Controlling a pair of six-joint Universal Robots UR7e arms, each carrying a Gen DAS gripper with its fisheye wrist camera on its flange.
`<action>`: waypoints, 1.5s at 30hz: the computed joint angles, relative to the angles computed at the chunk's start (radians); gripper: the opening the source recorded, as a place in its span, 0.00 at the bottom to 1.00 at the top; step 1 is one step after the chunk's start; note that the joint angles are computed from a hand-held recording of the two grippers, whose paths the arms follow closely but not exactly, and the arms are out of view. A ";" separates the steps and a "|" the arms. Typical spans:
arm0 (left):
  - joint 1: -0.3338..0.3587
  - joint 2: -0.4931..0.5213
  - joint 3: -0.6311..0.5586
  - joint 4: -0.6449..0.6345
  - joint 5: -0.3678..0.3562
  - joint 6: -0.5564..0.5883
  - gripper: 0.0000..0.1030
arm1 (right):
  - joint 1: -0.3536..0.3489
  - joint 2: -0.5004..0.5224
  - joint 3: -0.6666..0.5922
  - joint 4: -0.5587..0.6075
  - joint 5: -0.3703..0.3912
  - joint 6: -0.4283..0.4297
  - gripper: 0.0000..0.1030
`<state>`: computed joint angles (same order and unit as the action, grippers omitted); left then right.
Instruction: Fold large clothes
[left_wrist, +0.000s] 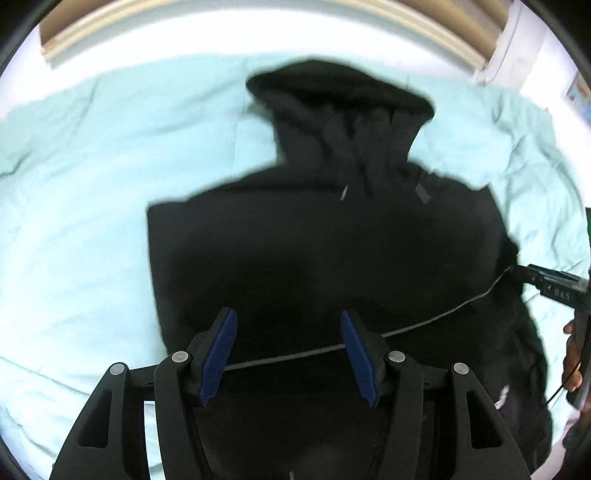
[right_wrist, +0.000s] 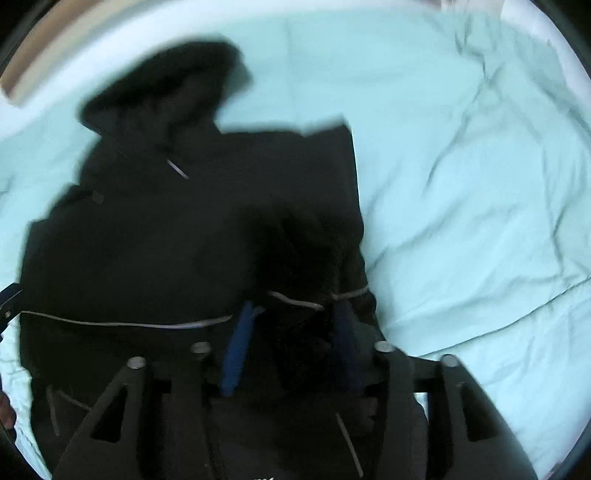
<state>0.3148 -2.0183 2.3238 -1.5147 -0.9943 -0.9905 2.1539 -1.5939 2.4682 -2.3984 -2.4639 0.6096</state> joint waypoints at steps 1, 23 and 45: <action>-0.007 -0.008 -0.008 -0.004 0.007 -0.006 0.58 | 0.032 0.005 -0.009 -0.006 -0.013 0.000 0.60; 0.147 0.018 0.061 -0.134 -0.084 0.035 0.58 | -0.118 0.278 0.029 -0.389 0.116 -0.290 0.65; 0.380 0.507 -0.242 -0.645 0.160 0.296 0.59 | -0.220 0.348 -0.353 -0.495 0.211 -0.606 0.68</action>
